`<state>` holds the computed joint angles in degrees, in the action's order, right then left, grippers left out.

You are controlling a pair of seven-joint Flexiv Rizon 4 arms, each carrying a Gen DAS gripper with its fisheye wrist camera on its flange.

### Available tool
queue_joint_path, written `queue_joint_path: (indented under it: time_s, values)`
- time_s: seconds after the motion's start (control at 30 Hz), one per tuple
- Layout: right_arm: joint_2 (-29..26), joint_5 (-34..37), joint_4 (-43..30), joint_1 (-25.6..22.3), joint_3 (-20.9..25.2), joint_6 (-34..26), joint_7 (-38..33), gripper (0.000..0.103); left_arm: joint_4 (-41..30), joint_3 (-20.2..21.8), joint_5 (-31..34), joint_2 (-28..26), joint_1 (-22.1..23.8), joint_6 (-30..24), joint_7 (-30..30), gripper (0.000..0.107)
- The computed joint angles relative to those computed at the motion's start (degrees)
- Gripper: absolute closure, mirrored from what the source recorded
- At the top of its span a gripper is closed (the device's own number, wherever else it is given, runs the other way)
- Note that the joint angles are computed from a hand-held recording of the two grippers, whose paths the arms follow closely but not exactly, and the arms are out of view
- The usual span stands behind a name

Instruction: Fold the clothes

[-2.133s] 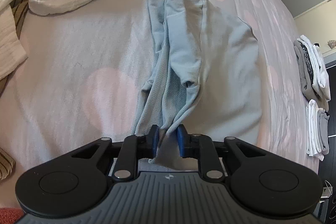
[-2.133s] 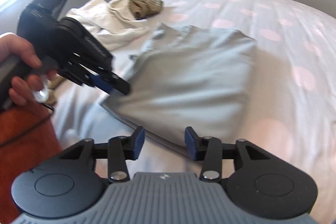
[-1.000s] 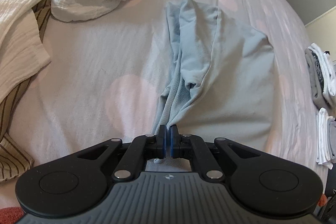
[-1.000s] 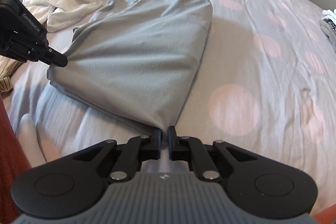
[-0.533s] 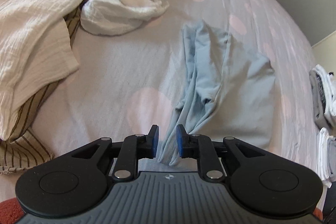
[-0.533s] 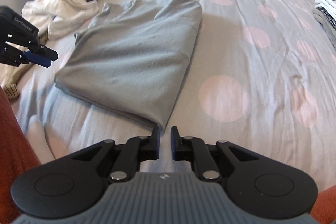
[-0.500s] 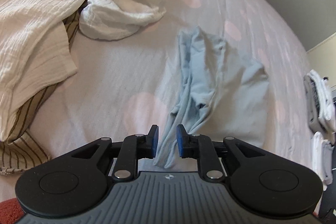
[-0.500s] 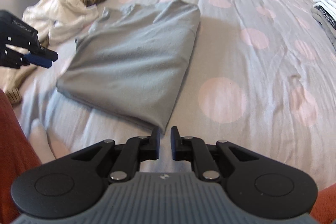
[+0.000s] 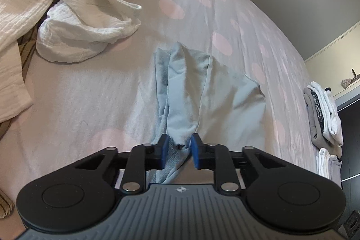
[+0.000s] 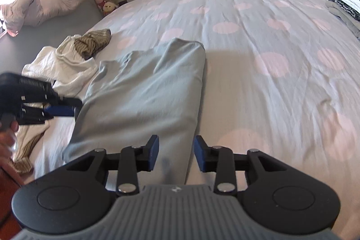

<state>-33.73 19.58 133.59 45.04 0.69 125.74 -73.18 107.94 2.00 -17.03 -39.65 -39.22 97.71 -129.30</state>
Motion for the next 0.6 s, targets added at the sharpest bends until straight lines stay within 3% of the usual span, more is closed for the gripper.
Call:
queue_joint_path:
  time_s: [0.1,0.43,0.5,0.6]
  values:
    - [-2.14,-3.36,-1.80,-2.93,1.69,0.00,0.70,0.084,-1.13,2.33,0.19,-0.72,-1.61,-2.58,0.20,0.100]
    - [-5.18,-9.56,-3.62,-6.64,2.83,-2.48,3.83,0.085,-6.94,8.86,6.87,-2.28,-5.19,-15.11,-4.54,0.101]
    - [-5.03,-9.25,-3.29,-6.11,2.47,-1.82,3.94,0.085,-7.21,9.57,8.62,-1.98,-5.64,-15.74,-6.06,0.099]
    - [-5.13,-9.43,-2.27,-7.72,4.22,2.06,4.93,0.082,-5.27,10.51,10.43,-0.88,-6.04,-12.48,-10.35,0.094]
